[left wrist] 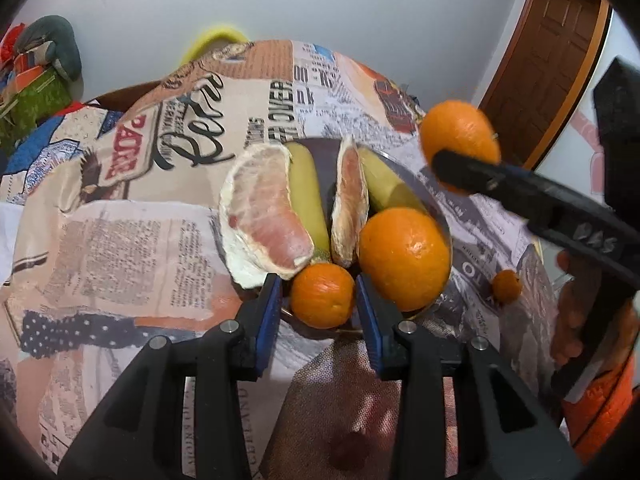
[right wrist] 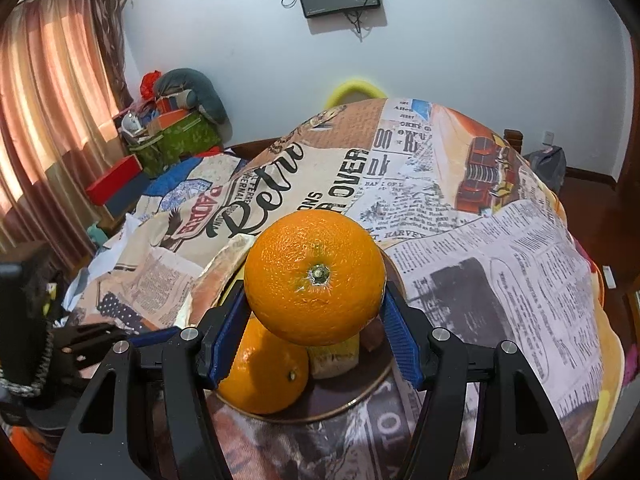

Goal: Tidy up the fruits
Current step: 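Release the orange with the right gripper while the left lowers the mandarin onto the plate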

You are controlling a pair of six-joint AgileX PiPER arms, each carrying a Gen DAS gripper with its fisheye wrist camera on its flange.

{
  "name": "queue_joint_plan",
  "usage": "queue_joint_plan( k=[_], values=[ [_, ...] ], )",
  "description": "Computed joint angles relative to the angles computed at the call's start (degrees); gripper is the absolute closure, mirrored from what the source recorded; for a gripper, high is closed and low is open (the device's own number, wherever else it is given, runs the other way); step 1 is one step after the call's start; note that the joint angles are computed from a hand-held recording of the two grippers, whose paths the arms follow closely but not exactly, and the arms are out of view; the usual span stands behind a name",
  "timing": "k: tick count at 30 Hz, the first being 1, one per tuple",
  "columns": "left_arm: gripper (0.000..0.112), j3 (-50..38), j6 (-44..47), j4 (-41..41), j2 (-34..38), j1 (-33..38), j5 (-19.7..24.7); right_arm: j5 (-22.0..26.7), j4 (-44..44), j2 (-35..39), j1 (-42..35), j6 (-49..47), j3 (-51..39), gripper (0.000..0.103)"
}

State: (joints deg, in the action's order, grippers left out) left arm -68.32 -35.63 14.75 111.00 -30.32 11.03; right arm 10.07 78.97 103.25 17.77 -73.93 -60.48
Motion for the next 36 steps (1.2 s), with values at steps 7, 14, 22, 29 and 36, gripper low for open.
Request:
queue_joint_plan(
  k=[7, 14, 22, 29, 36],
  values=[
    [0.07, 3.09, -22.88, 22.98, -4.96, 1.08, -1.13, 1.15, -13.16, 3.54, 0.64, 12.4, -4.86, 0.042],
    [0.07, 3.31, -31.27, 31.04, -4.9, 3.26, -0.5, 2.3, -27.12, 7.37, 1.64, 26.0, -9.75, 0.042],
    [0.07, 3.03, -30.22, 29.5, -3.54, 3.74, -0.86, 2.79, -45.65, 9.75, 4.05, 41.78, -11.69, 0.04],
    [0.07, 3.4, -33.15, 32.64, -5.04, 2.12, 0.82, 3.41, -40.48, 6.96, 3.26, 37.51, -9.56, 0.039],
    [0.07, 4.72, -37.37, 36.81, -9.0, -0.43, 3.45, 1.04, -31.05, -1.1, 1.34, 28.69, -1.66, 0.038]
  ],
)
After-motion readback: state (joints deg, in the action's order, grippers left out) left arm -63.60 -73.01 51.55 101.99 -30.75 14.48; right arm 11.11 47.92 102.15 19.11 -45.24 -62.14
